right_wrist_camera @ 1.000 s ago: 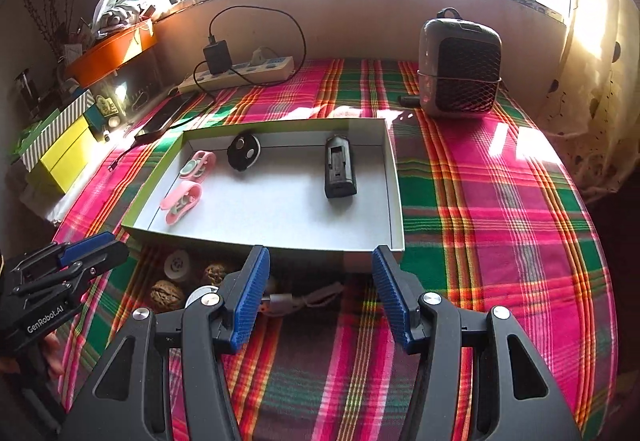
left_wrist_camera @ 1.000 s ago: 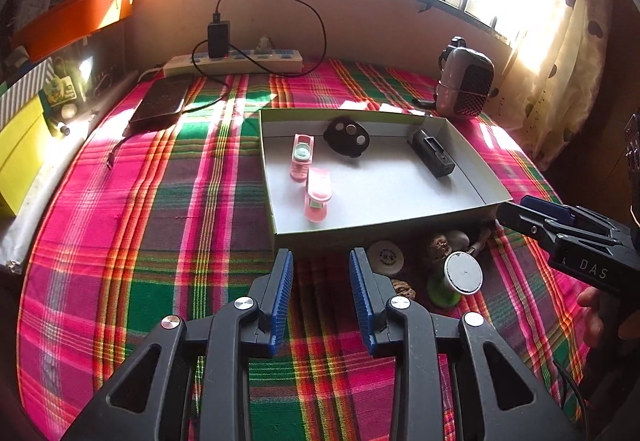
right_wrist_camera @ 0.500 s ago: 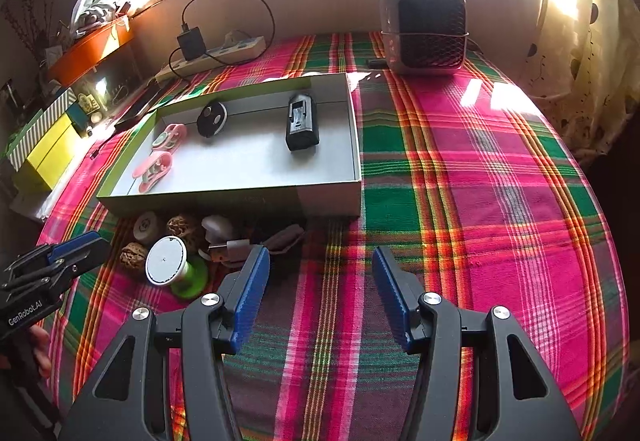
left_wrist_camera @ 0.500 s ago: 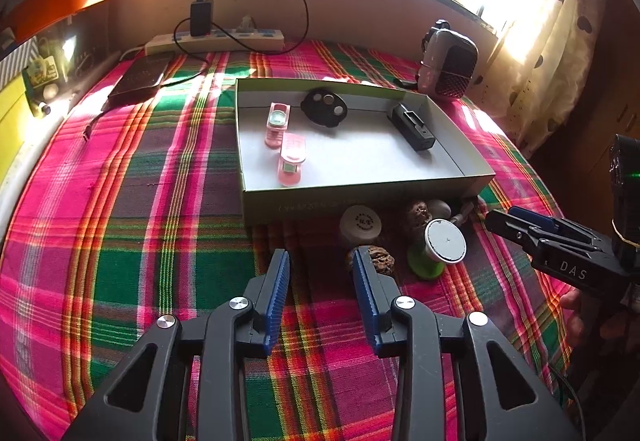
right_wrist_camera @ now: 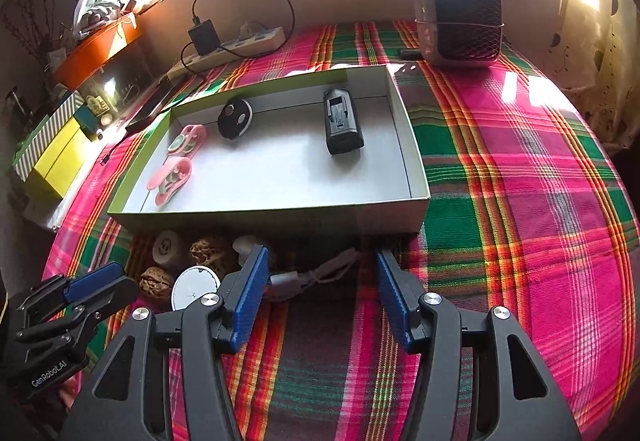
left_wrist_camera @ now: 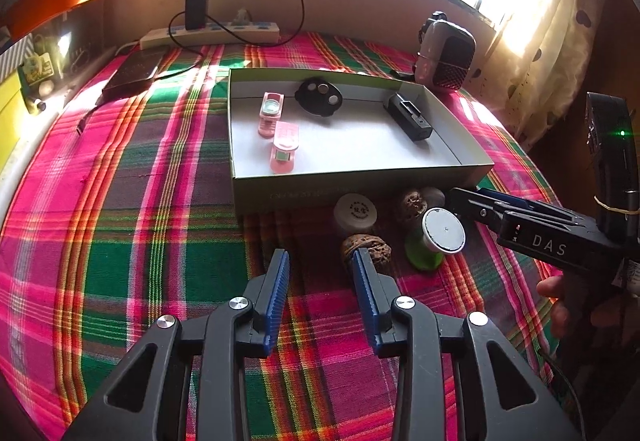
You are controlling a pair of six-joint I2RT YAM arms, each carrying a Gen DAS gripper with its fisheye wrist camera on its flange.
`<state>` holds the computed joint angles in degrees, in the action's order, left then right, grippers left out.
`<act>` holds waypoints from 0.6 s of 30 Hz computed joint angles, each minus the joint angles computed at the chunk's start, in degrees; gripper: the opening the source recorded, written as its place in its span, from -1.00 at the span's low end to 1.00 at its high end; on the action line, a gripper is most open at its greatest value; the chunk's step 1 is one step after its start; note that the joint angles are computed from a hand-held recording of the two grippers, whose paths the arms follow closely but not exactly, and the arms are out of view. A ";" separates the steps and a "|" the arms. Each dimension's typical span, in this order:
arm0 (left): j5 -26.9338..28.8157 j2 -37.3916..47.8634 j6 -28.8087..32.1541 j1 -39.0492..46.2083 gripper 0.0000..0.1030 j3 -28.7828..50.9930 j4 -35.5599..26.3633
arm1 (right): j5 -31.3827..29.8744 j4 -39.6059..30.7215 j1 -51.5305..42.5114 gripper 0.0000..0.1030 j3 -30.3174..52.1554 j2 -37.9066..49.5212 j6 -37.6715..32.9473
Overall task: Organize objects
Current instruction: 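Move the right tool toward the white USB cable while the left tool approaches the walnut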
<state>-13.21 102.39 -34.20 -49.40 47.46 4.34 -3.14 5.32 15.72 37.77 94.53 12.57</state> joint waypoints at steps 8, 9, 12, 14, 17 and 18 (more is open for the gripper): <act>0.12 -0.08 0.02 0.03 -0.39 -0.05 0.12 | 1.50 -0.91 1.07 0.07 1.18 1.61 -0.63; 0.31 -0.12 0.14 0.13 -0.39 -0.07 0.28 | 1.92 -1.20 1.12 0.07 1.23 1.81 -0.75; 0.53 -0.11 0.24 0.08 -0.39 -0.08 0.46 | 4.97 -1.11 2.12 0.07 0.53 1.40 -1.93; 0.72 -0.17 0.20 0.08 -0.39 -0.05 0.38 | 5.66 -0.93 2.30 0.07 -0.11 0.94 -2.37; 0.83 -0.17 0.26 0.10 -0.39 0.01 0.33 | 6.11 -1.31 2.00 0.07 -0.80 0.13 -2.49; 0.86 -0.22 0.28 0.04 -0.39 -0.04 0.44 | 6.62 -1.44 1.96 0.07 -1.05 -0.12 -2.64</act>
